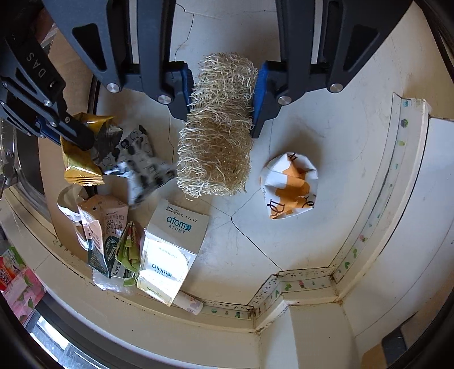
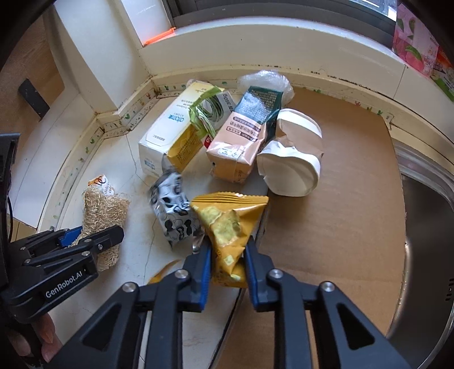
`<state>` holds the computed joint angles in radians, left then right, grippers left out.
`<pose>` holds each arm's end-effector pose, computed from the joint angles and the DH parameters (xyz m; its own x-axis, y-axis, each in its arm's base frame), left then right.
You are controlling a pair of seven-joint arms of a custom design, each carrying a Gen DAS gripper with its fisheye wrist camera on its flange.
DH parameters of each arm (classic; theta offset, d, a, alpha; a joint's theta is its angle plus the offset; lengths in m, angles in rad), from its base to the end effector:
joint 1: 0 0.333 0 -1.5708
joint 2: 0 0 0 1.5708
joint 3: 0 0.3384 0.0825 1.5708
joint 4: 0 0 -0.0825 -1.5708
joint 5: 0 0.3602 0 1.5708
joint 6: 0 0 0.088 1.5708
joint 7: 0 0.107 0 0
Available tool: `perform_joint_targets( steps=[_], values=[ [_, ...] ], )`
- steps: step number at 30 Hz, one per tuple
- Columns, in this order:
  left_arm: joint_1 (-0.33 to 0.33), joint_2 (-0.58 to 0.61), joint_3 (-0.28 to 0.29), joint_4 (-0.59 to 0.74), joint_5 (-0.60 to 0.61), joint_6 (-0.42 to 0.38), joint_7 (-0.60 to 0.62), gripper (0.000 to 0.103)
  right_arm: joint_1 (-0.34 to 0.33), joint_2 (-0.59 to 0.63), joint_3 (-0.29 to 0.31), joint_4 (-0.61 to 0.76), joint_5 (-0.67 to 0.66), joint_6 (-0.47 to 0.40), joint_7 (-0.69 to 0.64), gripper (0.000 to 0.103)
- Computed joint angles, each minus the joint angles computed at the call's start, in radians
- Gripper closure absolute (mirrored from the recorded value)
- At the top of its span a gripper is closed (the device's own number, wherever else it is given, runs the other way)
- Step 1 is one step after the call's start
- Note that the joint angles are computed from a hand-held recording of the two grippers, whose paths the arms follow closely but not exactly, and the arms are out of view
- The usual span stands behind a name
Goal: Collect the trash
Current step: 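Grasp the straw bundle with the left tool while the right tool grasps the yellow snack bag, then carry the straw bundle and snack bag down over the bin with both tools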
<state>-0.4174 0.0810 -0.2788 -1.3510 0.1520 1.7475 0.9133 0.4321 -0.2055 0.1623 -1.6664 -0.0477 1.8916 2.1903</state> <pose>0.4523 -0.3483 0.7231 -0.0517 -0.9947 0.0893 -0.9455 0.0200 -0.3249 0.3983 0.2793 0.7408 0.0194 -0.9844 -0.1750 -0.9221 0.0501 -0.3837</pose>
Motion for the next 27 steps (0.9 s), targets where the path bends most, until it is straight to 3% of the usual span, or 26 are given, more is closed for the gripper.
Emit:
perform_joint_targets(
  steps=[11, 27],
  values=[
    [0.005, -0.106, -0.03, -0.028, 0.008, 0.0, 0.003, 0.071, 0.012, -0.095, 0.024, -0.037, -0.007, 0.024, 0.058, 0.091],
    [0.061, -0.341, -0.084, -0.123, -0.043, -0.024, 0.069, 0.071, 0.042, -0.199, 0.118, 0.009, -0.072, -0.046, 0.22, 0.092]
  ],
)
